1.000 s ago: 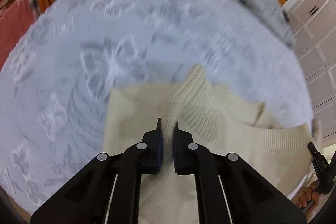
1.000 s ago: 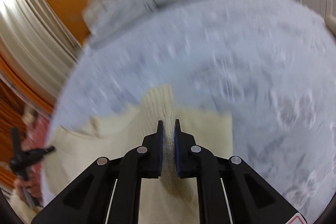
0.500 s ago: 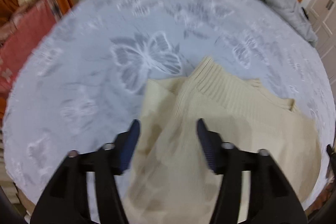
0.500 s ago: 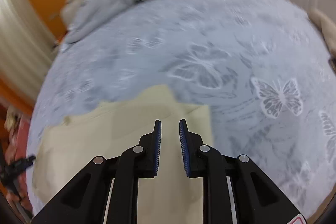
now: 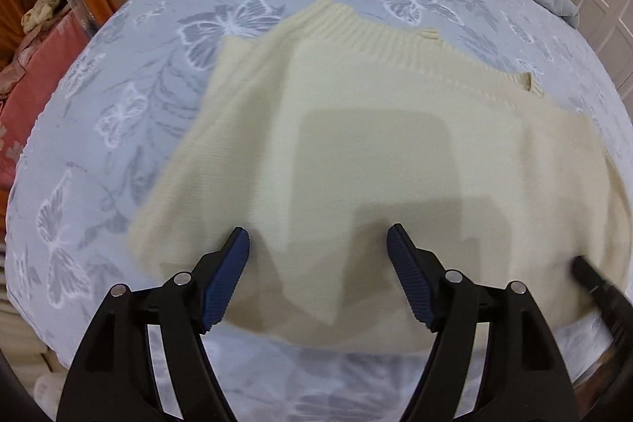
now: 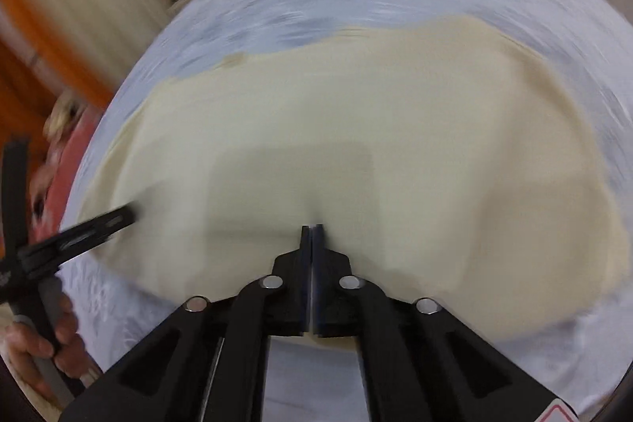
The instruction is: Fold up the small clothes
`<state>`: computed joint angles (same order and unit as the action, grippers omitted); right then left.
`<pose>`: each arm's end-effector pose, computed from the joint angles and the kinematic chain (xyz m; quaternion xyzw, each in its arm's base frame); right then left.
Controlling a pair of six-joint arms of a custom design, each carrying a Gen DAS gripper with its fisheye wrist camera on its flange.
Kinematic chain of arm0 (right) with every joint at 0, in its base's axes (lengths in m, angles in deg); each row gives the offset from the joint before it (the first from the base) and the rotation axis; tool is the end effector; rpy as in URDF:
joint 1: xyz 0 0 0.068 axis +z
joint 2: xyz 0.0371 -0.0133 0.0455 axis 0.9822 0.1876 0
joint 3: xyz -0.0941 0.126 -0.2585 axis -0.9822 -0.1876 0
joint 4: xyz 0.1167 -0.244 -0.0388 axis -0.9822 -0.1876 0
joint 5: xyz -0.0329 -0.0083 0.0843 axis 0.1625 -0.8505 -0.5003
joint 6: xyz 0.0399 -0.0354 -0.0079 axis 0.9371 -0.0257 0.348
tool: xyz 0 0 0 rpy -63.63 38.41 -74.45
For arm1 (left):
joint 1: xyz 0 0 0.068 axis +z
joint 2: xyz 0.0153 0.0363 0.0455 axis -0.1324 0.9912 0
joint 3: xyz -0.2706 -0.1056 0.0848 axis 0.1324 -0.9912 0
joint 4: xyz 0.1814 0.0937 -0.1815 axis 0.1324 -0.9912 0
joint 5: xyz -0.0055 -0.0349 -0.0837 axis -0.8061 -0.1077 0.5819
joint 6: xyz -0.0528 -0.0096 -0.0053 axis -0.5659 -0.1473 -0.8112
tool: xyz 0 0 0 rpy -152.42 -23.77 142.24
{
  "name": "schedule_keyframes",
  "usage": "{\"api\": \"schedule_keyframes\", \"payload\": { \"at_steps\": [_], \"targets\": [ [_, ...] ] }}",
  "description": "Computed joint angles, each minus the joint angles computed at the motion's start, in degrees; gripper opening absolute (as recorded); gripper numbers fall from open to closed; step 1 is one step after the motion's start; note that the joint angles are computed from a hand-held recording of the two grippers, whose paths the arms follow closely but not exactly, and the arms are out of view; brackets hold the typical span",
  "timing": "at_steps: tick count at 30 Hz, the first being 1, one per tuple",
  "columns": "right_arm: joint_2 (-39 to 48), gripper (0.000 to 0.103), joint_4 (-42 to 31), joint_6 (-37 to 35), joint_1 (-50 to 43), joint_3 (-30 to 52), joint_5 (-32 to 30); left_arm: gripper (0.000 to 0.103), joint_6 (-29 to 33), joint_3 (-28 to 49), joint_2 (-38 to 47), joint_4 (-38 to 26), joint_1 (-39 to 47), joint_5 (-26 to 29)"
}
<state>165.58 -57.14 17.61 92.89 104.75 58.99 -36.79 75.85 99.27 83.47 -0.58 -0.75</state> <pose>0.2360 0.0623 0.0591 0.0925 0.9550 0.1529 0.2369 0.2967 0.0346 0.0358 -0.0199 0.9767 -0.0079 0.2135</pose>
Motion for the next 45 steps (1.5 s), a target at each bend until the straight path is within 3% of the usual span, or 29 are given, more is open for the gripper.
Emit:
{"api": "schedule_keyframes", "payload": {
  "at_steps": [1, 2, 3, 5, 7, 8, 9, 10, 12, 13, 16, 17, 18, 19, 20, 21, 23, 24, 27, 29, 31, 32, 34, 35, 37, 38, 39, 41, 45],
  "targets": [
    [-1.7, 0.0, 0.2, -1.1, -3.4, -2.5, -0.3, 0.07, 1.2, -0.1, 0.0, 0.2, 1.6, 0.2],
    [-3.4, 0.0, -3.3, -3.1, -6.1, -3.5, 6.2, 0.069, 2.5, -0.1, 0.2, 0.3, 3.3, 1.0],
    [-3.9, 0.0, -3.0, -6.1, -11.4, -4.9, 4.5, 0.069, 3.4, 0.1, 0.5, 0.1, 5.3, 2.1],
    [-5.6, 0.0, -4.2, -8.5, -22.6, -7.0, -4.6, 0.068, 4.0, 0.6, 0.3, -1.4, 8.8, 6.1],
    [-9.8, 0.002, -7.1, -9.8, -26.4, -7.7, -6.4, 0.068, 2.3, -0.3, -2.1, -2.7, 12.0, 10.8],
    [-13.2, 0.012, -8.0, -9.6, -26.5, -8.6, -5.6, 0.073, -0.2, -1.0, -3.9, -2.6, 14.5, 13.9],
    [-14.4, 0.056, -8.9, -7.9, -25.4, -8.7, -3.4, 0.088, -2.3, -1.8, -5.0, -1.8, 16.0, 15.0],
    [-16.5, 0.092, -10.6, -5.1, -23.2, -8.9, 0.6, 0.095, -5.6, -3.2, -6.4, 0.4, 17.7, 14.9],
    [-19.1, 0.093, -8.2, -2.7, -20.9, -11.8, 3.2, 0.098, -9.5, -4.2, -6.0, 3.4, 19.9, 15.1],
    [-18.4, 0.093, -7.1, -3.2, -21.2, -12.5, 2.4, 0.098, -10.2, -2.2, -3.7, 1.0, 20.4, 15.2],
    [-4.6, 0.093, -2.6, -1.5, -23.8, -8.7, -6.4, 0.097, -11.4, 6.8, 6.3, -9.4, 20.5, 18.5],
    [-1.4, 0.092, -1.4, -0.1, -23.8, -7.5, -7.7, 0.097, -13.1, 7.9, 8.4, -9.9, 19.4, 17.7],
    [1.1, 0.085, 0.4, 1.9, -23.6, -6.6, -7.8, 0.095, -13.5, 6.1, 7.7, -5.9, 18.4, 16.6],
    [1.1, 0.065, 0.8, 2.7, -23.9, -6.2, -8.0, 0.086, -13.5, 5.2, 6.7, -4.6, 17.6, 16.4],
    [0.9, 0.05, 1.5, 4.0, -24.8, -5.7, -8.9, 0.048, -13.1, 5.7, 6.4, -6.1, 17.3, 17.5],
    [0.8, 0.034, 2.3, 4.6, -27.0, -5.6, -12.4, 0.035, -13.6, 7.8, 6.1, -11.2, 17.3, 19.4],
    [-4.5, 0.026, 0.2, 3.8, -31.8, -5.7, -20.0, 0.017, -14.4, 7.9, 4.0, -13.6, 19.0, 21.9],
    [-8.1, 0.015, -2.4, 2.4, -31.8, -5.6, -20.2, 0.011, -13.1, 7.3, 1.6, -15.7, 20.0, 23.3],
    [-20.4, 0.011, -14.5, -3.7, -32.6, -6.0, -20.4, 0.008, -7.7, 3.8, -4.8, -19.4, 22.6, 23.4],
    [-18.5, 0.011, -16.9, -8.1, -31.4, -5.5, -17.4, 0.0, -4.6, 2.0, -5.2, -19.3, 22.9, 19.6],
    [-9.8, 0.022, -13.3, -12.7, -32.4, -6.0, -15.9, 0.0, -2.4, 2.2, -0.6, -17.6, 23.2, 14.9],
    [-6.1, 0.025, -15.1, -11.7, -31.8, -4.6, -13.1, 0.0, -1.5, 2.7, 1.6, -17.6, 23.9, 14.1],
    [-7.1, 0.032, -12.0, -11.9, -34.3, -6.6, -13.5, 0.0, -1.5, 1.9, 1.9, -16.6, 24.7, 14.7],
    [-12.0, 0.043, -14.3, -10.8, -33.7, -7.2, -11.4, 0.0, -1.2, 0.9, 0.1, -15.8, 24.6, 14.8],
    [-23.3, 0.052, -18.5, -9.2, -28.8, -7.6, -2.0, 0.005, -0.8, -1.6, -7.1, -13.3, 21.5, 12.7],
    [-25.9, 0.06, -19.9, -9.3, -26.8, -6.9, 1.5, 0.017, -0.7, -1.9, -10.1, -12.6, 18.8, 11.1],
    [-27.3, 0.073, -20.5, -10.3, -24.3, -5.4, 4.7, 0.04, -0.7, -2.0, -12.3, -12.2, 16.6, 10.0],
    [-23.9, 0.077, -20.0, -12.9, -22.1, -0.4, 6.1, 0.071, -1.6, 0.6, -13.3, -10.3, 10.8, 7.7],
    [-6.3, 0.077, -20.2, -14.8, -19.4, 14.8, 7.0, 0.083, -1.3, 12.0, -4.9, -10.4, 1.2, 2.3]
  ]
}}
